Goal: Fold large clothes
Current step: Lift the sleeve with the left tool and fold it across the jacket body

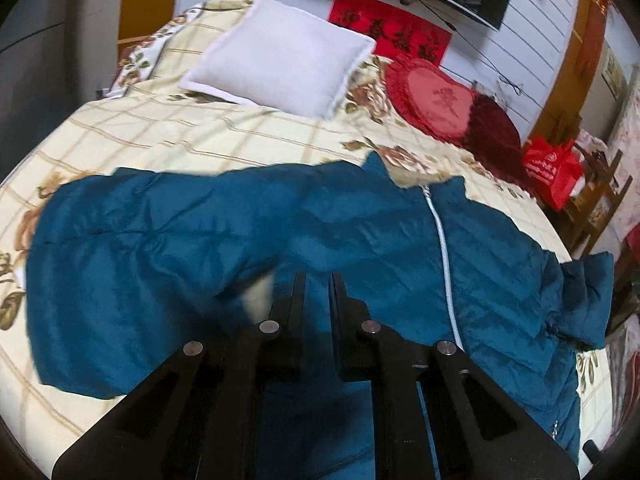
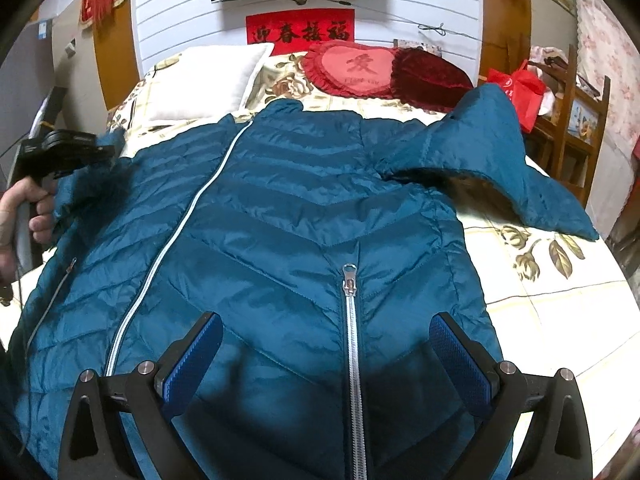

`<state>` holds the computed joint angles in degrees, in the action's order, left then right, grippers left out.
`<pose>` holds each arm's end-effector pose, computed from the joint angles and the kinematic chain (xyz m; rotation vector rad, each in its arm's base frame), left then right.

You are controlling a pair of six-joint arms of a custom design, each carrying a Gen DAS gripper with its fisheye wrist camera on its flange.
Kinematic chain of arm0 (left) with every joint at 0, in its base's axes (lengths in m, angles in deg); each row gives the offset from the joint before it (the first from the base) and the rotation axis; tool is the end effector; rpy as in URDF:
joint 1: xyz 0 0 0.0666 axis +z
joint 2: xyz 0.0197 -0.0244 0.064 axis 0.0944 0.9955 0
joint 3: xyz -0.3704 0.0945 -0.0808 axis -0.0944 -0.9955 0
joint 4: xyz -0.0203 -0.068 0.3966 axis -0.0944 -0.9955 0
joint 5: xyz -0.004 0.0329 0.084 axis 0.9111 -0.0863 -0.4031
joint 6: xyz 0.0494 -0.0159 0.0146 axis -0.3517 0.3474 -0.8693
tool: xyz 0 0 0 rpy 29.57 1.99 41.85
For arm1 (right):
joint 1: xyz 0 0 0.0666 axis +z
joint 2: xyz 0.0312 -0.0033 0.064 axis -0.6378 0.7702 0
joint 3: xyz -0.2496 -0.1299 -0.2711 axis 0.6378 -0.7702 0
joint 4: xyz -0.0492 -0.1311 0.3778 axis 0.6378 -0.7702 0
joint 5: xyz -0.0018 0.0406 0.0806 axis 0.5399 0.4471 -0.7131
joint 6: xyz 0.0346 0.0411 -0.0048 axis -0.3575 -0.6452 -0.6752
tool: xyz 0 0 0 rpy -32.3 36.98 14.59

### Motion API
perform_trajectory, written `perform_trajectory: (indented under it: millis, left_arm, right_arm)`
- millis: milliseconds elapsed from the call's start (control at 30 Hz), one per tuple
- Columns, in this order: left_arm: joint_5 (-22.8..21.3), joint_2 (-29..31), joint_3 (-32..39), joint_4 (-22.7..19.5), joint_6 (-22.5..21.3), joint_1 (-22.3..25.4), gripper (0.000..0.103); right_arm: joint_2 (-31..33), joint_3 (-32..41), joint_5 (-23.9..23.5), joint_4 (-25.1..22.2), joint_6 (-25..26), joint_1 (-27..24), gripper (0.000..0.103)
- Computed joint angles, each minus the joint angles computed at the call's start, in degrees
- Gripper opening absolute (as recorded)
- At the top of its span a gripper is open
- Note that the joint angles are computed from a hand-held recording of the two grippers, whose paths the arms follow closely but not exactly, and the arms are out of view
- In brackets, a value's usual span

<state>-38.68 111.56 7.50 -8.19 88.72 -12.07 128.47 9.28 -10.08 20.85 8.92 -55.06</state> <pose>0.5263 -0.1534 0.3512 -0.5780 2.2381 -0.0662 0.4208 -0.1006 0.3507 -0.4684 2.3491 0.2053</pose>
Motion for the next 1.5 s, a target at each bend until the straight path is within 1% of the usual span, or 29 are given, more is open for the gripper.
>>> perform_trajectory:
  millis: [67, 133, 167, 233, 300, 333, 400, 467, 500, 533, 567, 633, 700, 833, 900, 933, 967, 1000, 1033, 1067, 1100, 1133, 1167, 1200, 1233, 1267, 1367, 1433, 1500]
  left_arm:
    - [-0.4, 1.1, 1.0, -0.1, -0.1, -0.6, 0.009]
    - [-1.9, 1.0, 0.8, -0.7, 0.2, -1.0, 0.009]
    - [-3.5, 0.2, 0.2, -1.8, 1.1, -1.0, 0.009]
    - [-6.9, -2.7, -2.7, -2.3, 1.8, -0.6, 0.009]
    - [-10.0, -4.2, -3.6, -4.8, 1.2, -0.3, 0.014]
    - [-10.6, -6.0, -5.0, -4.7, -0.8, 0.2, 0.026]
    - [-11.4, -9.4, -7.9, -2.7, -4.9, 0.8, 0.071]
    - [-11.1, -11.8, -10.1, -0.2, -8.2, 1.0, 0.082]
    - [-10.1, -12.2, -10.3, -0.1, -10.2, 1.2, 0.082]
    - [-8.7, -11.7, -9.8, -1.0, -11.7, 1.6, 0.082]
    - [-8.2, -10.9, -9.1, -2.3, -13.3, 1.6, 0.082]
    - [-10.0, -7.8, -7.3, -4.0, -18.3, 0.4, 0.082]
    - [-11.4, -4.7, -5.6, -5.8, -21.3, -0.2, 0.082]
    - [-13.8, 5.1, 1.0, -12.3, -24.8, -0.7, 0.083]
    - [-16.3, 7.1, 1.5, -11.4, -26.4, -1.0, 0.084]
    - [-16.4, 7.4, 1.5, -10.1, -25.6, -0.7, 0.084]
    - [-15.5, 7.2, 1.3, -9.6, -24.6, -0.3, 0.084]
    - [-14.3, 6.9, 1.1, -8.8, -23.2, 0.4, 0.078]
    - [-13.5, 6.4, 0.5, -7.8, -22.0, 1.0, 0.067]
    - [-13.1, 6.1, 0.3, -7.7, -21.2, 1.5, 0.047]
    - [-12.4, 5.5, -0.2, -7.3, -20.3, 1.9, 0.021]
    - [-11.1, 4.2, -1.2, -6.2, -19.3, 2.6, 0.014]
    - [-9.4, 2.9, -2.2, -4.6, -18.4, 3.3, 0.010]
    - [-8.8, 2.0, -3.0, -3.4, -17.7, 3.4, 0.009]
    - [-8.6, 0.4, -4.3, -1.4, -17.0, 3.6, 0.008]
    - [-8.7, -0.6, -4.8, -0.4, -16.7, 3.5, 0.008]
    - [-8.3, -1.9, -4.6, 1.3, -16.4, 2.8, 0.008]
    - [-7.9, -1.5, -3.3, 1.1, -16.5, 2.2, 0.008]
    - [-8.6, -1.0, -2.1, 0.8, -16.2, 1.3, 0.007]
  right_arm:
    - [0.3, 0.4, -0.7, -0.7, 0.5, -0.3, 0.103]
    - [0.6, 0.7, -1.2, -1.2, 0.9, -0.6, 0.103]
    - [1.0, 1.0, -1.5, -1.8, 1.3, -0.8, 0.103]
    - [1.4, 1.4, -1.5, -2.4, 1.1, -1.1, 0.103]
    - [1.8, 1.9, -2.2, -3.1, 0.9, -1.4, 0.103]
    - [1.8, 2.0, -2.6, -3.4, 0.6, -1.4, 0.103]
    - [1.9, 2.0, -3.0, -4.1, 0.7, -1.3, 0.103]
    - [1.7, 1.8, -2.4, -4.8, 1.5, -0.5, 0.103]
    - [1.5, 1.5, -2.0, -4.8, 2.0, 0.0, 0.103]
    - [1.3, 1.1, -1.5, -4.7, 2.5, 0.4, 0.103]
    - [0.9, 0.7, -0.7, -4.4, 3.0, 1.0, 0.103]
    - [-0.1, -0.6, 0.9, -3.0, 3.9, 2.0, 0.103]
    - [-0.7, -1.4, 1.9, -2.0, 4.2, 2.7, 0.103]
    - [-0.6, -1.5, 1.7, -2.0, 3.8, 2.9, 0.103]
    - [-0.5, -1.5, 2.0, -1.8, 3.6, 3.1, 0.103]
    - [-0.4, -1.4, 2.0, -1.7, 3.5, 3.1, 0.103]
    - [-0.2, -1.3, 1.9, -1.8, 3.4, 3.2, 0.103]
    - [-0.1, -1.2, 1.8, -1.9, 3.4, 3.3, 0.103]
    - [0.0, -1.2, 1.8, -2.0, 3.4, 3.4, 0.103]
    - [0.1, -1.1, 1.8, -2.0, 3.5, 3.5, 0.103]
    - [0.1, -1.0, 1.7, -1.9, 3.5, 3.7, 0.103]
    - [0.1, -1.0, 1.5, -2.0, 3.6, 3.7, 0.103]
    - [0.0, -1.0, 1.3, -2.0, 3.6, 3.8, 0.103]
    - [-0.1, -1.0, 1.0, -2.0, 3.7, 3.7, 0.103]
    - [-0.2, -1.0, 0.7, -2.0, 3.7, 3.7, 0.103]
    - [-0.3, -1.0, 0.5, -2.1, 3.7, 3.7, 0.103]
    - [-0.4, -1.0, -0.1, -2.3, 3.8, 3.4, 0.103]
    - [-0.5, -1.0, -0.3, -2.2, 3.8, 3.1, 0.103]
    - [-0.4, -0.8, -0.6, -2.5, 3.7, 2.8, 0.103]
